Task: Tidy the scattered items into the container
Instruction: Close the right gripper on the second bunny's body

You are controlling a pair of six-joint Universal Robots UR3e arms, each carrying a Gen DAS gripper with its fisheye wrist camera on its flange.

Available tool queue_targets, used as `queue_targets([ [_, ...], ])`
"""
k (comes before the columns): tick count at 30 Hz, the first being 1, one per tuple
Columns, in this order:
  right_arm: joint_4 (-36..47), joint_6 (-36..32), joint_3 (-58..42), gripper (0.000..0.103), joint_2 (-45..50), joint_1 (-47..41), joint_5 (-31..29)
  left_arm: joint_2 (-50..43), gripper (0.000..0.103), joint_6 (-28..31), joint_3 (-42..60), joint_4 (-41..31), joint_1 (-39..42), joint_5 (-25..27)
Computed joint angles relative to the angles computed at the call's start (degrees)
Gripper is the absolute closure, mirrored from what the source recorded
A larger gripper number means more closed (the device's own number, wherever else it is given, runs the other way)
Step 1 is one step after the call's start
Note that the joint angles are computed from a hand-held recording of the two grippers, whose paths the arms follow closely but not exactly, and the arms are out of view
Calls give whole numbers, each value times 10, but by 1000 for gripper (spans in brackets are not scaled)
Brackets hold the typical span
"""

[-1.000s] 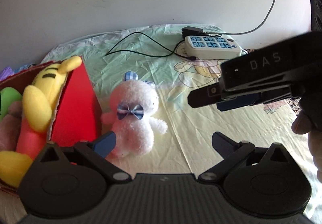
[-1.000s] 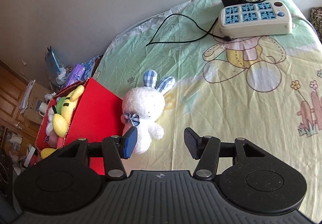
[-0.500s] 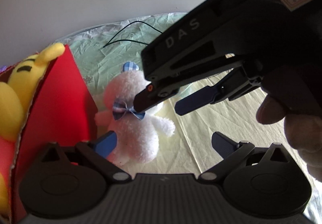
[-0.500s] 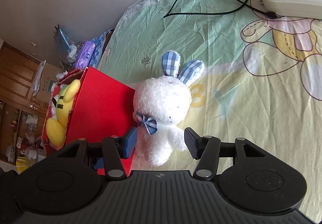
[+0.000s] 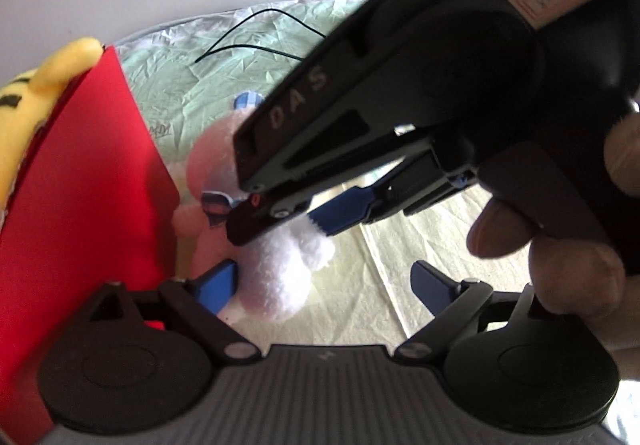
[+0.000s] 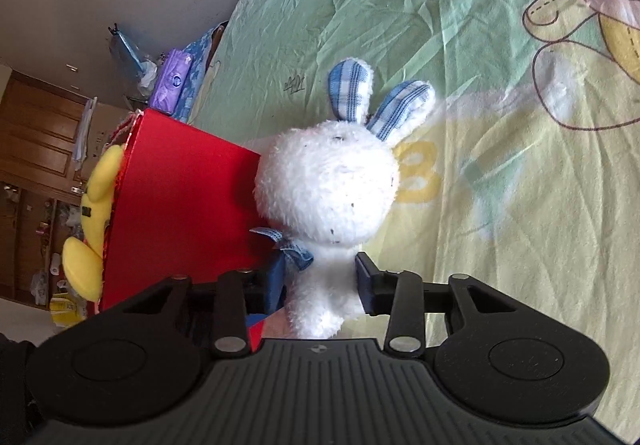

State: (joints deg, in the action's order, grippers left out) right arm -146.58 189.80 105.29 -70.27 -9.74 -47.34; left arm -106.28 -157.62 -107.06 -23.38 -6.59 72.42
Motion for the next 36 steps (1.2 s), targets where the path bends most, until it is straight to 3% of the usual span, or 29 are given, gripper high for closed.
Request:
queue_targets([
  [5,9,-13,53,71,-60,-17,-8,41,11,36,-12,-65,24,-65],
  [11,87,-72,136,72,-175,-73,-3,106,11,122,-22,-181,44,-149],
  [17,147,-118,204,71,-273,-120,-25,157,6,171,-53,-209,67,-189],
  [22,111,-91,245,65,-294,-143,-12,99,8,77,-24,-149,56,-140],
  [26,39,-49,262,54,-281,-152,13,32,11,9,34,-159,44,-125],
  [28,-12,-18,252,50,-250,-135,5,20,19,-2,48,-175,41,-125],
  [33,-75,17,243,47,-193,-123,18,12,24,-25,55,-169,23,-98],
  [36,-108,37,224,45,-159,-106,9,1,37,-32,69,-162,6,-72],
])
